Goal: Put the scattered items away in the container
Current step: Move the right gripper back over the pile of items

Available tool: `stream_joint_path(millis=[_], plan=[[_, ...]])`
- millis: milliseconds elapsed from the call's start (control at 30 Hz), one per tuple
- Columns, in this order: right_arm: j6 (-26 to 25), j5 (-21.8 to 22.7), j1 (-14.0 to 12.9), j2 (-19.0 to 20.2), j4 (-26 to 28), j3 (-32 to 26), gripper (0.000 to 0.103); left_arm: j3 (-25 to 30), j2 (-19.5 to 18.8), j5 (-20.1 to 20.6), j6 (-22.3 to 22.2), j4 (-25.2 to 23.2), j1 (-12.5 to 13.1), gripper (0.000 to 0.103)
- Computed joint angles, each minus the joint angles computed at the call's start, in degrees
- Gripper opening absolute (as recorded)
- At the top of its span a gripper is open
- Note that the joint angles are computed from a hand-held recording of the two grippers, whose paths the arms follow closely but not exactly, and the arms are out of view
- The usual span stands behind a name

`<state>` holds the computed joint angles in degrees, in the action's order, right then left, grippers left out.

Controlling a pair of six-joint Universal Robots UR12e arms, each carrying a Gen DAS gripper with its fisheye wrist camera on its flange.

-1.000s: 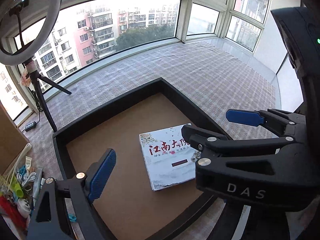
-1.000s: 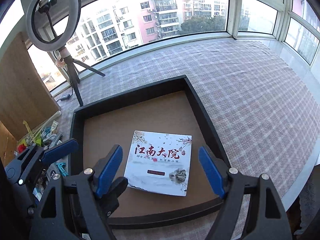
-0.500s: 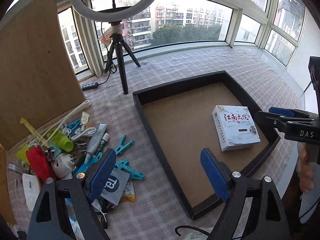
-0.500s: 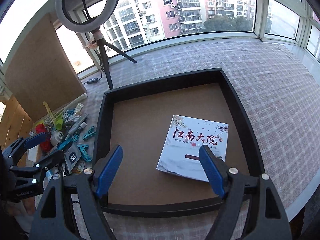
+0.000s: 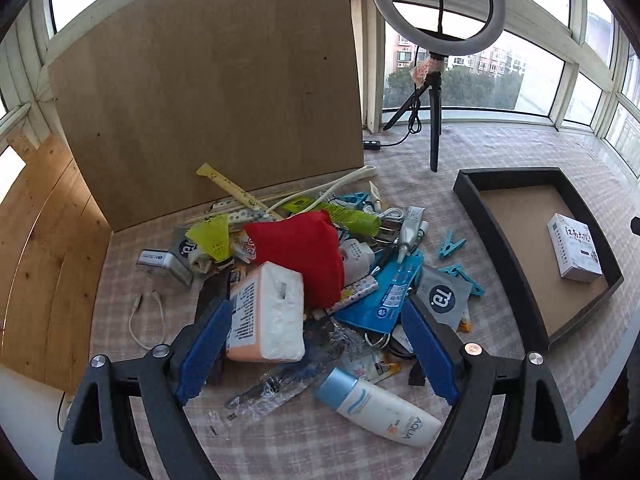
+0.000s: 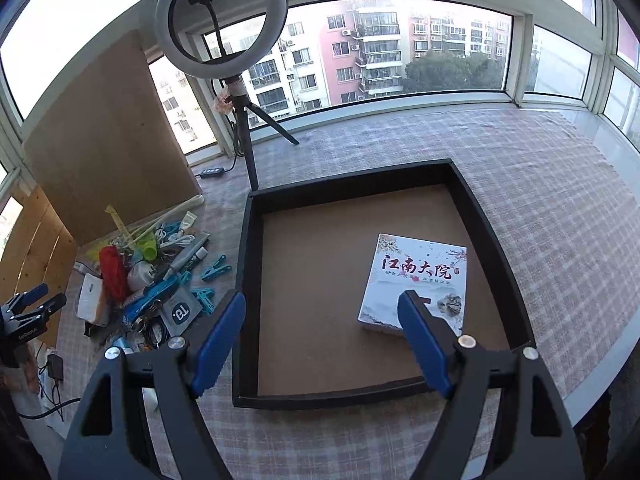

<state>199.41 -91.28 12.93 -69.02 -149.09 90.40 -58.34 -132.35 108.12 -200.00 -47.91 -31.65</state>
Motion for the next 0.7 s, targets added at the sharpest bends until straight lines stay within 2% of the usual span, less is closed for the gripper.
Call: stream_joint_path(millis=[267,400,500,700], plan=[[-1.15,-1.72,3.39,0.72,0.03,-1.57,0.078,-2.37,1.26,-5.0,0.09,3.97,1.7,0.086],[-2.9,-4.76,4.86,0.91,-0.16,-2.57,0.078,-0.54,1.05,-5.32,2.28,6.14,2.1,0.086],[-2.85,-4.98,5.4,1.12,-0.32,-3.2,0.078,1.28,0.81,-6.39,3.92,8.12,2.31,0.086],[-4.54,-6.29,6.23,1.25,0.53,-4.83,0.078,5.44,-0.24,-5.98,7.72,10.73,1.83,0.086]])
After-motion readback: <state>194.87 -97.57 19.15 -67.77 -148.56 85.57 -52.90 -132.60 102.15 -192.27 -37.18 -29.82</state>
